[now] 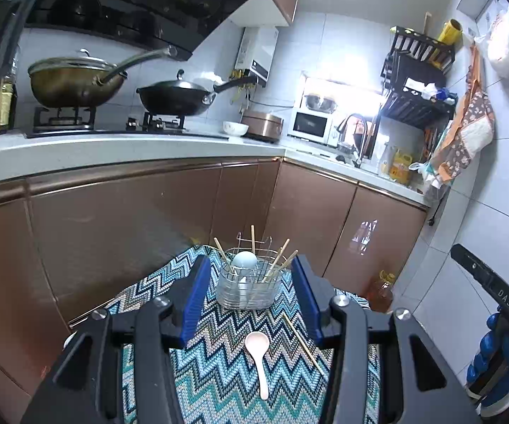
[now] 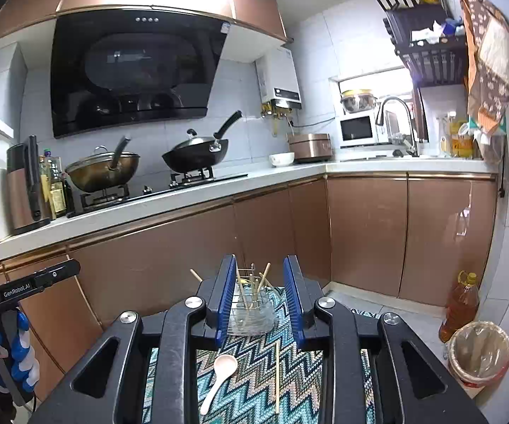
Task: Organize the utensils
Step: 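Withdraw both open tools from the holder back over the table, then close the left tool on the pink spoon while the right tool grasps the last chopstick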
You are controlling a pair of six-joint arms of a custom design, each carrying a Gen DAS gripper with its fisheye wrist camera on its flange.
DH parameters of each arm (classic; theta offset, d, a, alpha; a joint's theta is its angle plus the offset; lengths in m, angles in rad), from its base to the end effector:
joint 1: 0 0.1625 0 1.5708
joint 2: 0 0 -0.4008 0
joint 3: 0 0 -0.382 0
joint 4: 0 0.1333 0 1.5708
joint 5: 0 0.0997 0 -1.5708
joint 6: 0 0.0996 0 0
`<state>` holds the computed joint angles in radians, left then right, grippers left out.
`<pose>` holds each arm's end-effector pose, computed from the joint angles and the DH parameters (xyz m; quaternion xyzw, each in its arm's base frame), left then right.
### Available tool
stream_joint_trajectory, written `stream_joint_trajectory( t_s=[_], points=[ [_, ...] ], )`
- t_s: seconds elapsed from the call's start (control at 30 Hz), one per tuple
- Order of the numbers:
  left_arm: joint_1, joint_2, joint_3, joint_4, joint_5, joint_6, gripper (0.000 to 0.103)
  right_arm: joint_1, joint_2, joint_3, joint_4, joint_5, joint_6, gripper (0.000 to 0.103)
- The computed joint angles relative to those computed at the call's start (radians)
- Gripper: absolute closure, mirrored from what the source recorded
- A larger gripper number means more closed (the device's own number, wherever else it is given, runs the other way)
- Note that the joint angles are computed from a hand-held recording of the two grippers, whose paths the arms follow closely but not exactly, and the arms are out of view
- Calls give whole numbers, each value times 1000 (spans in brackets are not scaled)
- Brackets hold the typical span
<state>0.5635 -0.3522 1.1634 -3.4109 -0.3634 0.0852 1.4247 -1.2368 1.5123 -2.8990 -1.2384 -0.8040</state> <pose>-0.4886 -0.5765 0.0909 0.1336 0.7575 -0.5827 0.2624 0.0723 -0.6476 0.4772 0.3541 -0.7802 0.5060 0.0994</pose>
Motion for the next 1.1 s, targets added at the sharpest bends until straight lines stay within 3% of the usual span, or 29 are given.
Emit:
stream_joint_trajectory(
  t_s=[0.3, 0.57, 0.8, 1.03, 1.1],
  points=[
    [-38, -83, 163, 40, 24, -129, 57, 3, -92, 100, 3, -3, -33, 72],
    [-2, -116, 204, 173, -44, -286, 57, 5, -74, 81, 50, -31, -52, 72],
    [106, -111, 165, 378, -209, -456, 57, -1, 38, -26, 123, -122, -46, 72],
    [232, -56, 44, 535, -404, -525, 57, 4, 187, -181, 233, -244, -34, 72],
    [275, -30, -12, 591, -472, -539, 57, 9, 254, -267, 315, -296, -27, 72]
  ],
)
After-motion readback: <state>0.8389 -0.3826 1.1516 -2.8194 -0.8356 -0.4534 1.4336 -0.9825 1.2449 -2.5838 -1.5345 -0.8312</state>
